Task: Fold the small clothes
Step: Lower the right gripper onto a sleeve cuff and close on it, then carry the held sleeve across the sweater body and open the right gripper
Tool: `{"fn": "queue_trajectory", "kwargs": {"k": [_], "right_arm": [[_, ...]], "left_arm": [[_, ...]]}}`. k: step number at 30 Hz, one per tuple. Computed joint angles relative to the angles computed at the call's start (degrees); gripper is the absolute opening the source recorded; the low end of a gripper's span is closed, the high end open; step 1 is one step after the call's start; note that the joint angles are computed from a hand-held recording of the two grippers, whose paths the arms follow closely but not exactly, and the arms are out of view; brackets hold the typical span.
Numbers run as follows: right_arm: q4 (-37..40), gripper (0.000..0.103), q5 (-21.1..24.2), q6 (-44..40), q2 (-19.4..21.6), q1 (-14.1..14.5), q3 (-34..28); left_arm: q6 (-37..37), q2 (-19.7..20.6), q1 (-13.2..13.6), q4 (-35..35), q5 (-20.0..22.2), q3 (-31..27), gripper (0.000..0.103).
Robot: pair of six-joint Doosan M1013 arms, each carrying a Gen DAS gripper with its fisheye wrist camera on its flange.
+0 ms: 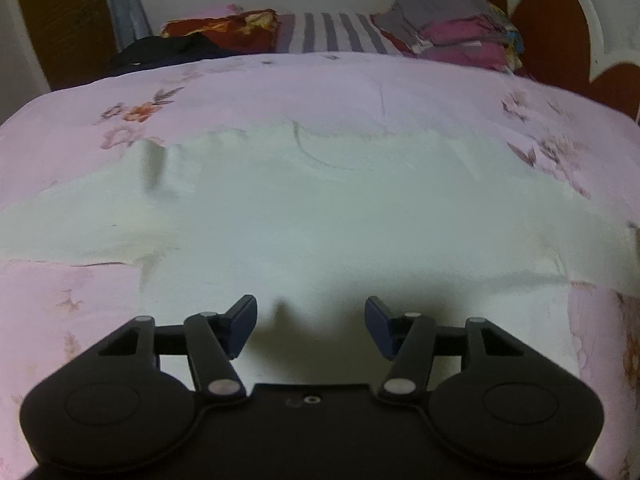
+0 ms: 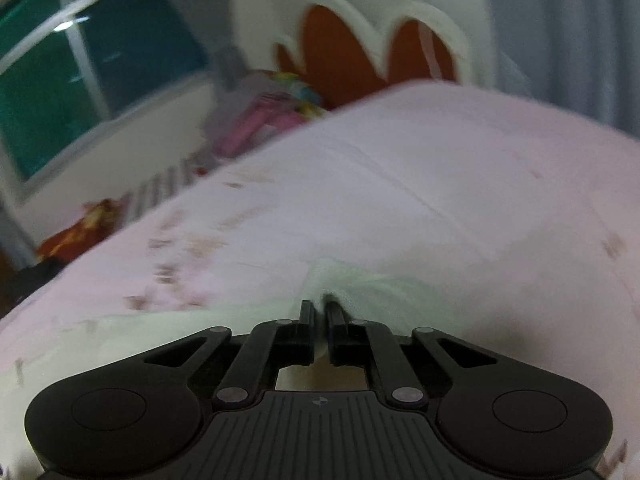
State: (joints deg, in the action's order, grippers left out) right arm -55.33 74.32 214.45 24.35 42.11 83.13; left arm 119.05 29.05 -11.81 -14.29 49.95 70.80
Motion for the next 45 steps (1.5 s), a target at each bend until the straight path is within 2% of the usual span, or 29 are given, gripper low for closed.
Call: {"fn": "queue_trajectory", "kwargs": {"k": [4,9,12,15,17,20,21,22,23,24,28,31,33,35,36,40,42,44,45], "right_arm": [[-4.3,0.005,-3.6,-8.1,3.5,0.2,-7.2],[-5.7,0.005,-11.4,-20.6,10.8,0.0,-19.8],[-2.1,0.005,-15.5,-29.4,16.6,0.0,-29.1],[5.6,0.005,-17.7,-38.4,22.5,-0.3,-38.1],[11.0,0.006,-17.8,-43.6,25.7,-0.5,-43.0],[17.0,0.006,-15.0,-49.7,30.4,-0.5,-50.8],[18.5,0.015,-15.0,-50.9,31.0,-0.6,-51.8],[19.4,0.025,-15.7,-51.1,31.2,-0.7,-51.9],[19.7,0.049,-17.4,-50.4,30.7,-0.8,-50.8],[18.7,0.062,-18.3,-49.3,30.0,-0.6,-49.5],[13.7,0.062,-18.5,-45.9,26.7,0.2,-44.4],[11.1,0.062,-15.1,-42.8,23.7,0.8,-39.5],[10.2,0.062,-11.4,-41.5,22.0,1.1,-36.5],[9.5,0.062,-8.7,-39.8,20.7,1.3,-33.8],[9.8,0.062,-7.8,-38.6,20.0,1.4,-32.4],[9.5,0.062,-7.2,-32.3,16.6,1.8,-26.0],[9.5,0.062,-7.4,-30.8,15.7,1.9,-24.1],[9.6,0.062,-7.8,-29.6,15.0,2.0,-22.7],[9.7,0.062,-8.1,-28.8,14.7,1.9,-22.1]], "left_arm": [[-0.8,0.4,1.5,-0.9,0.0,-1.4,0.058],[-1.1,1.4,3.8,-2.0,-0.4,-3.3,0.058],[-2.0,2.4,5.1,-2.1,0.4,-4.9,0.058],[-1.8,3.3,6.3,-2.2,1.0,-6.2,0.057],[-0.9,3.7,6.7,-2.7,1.3,-6.8,0.057],[0.3,4.6,7.3,-4.2,2.9,-8.0,0.057],[0.7,5.0,7.4,-4.9,3.9,-8.5,0.057],[1.3,5.3,7.4,-5.7,4.6,-8.9,0.057],[2.1,5.7,7.4,-6.6,5.5,-9.4,0.057],[2.8,5.9,7.3,-7.3,6.2,-9.6,0.058],[7.3,5.7,6.1,-11.0,6.4,-8.1,0.065],[14.1,4.8,4.9,-16.1,5.3,-5.5,0.068],[18.5,5.1,3.9,-18.4,7.2,-5.2,0.065],[17.6,5.7,2.5,-16.9,7.4,-5.3,0.049],[16.6,6.2,2.1,-16.3,7.2,-5.5,0.048],[14.4,7.1,0.8,-15.8,4.3,-5.0,0.047],[16.1,6.9,0.5,-16.7,2.2,-4.2,0.043],[15.7,7.0,0.3,-17.3,1.4,-4.1,0.032],[15.0,7.1,0.3,-17.7,1.3,-4.2,0.03]]}}
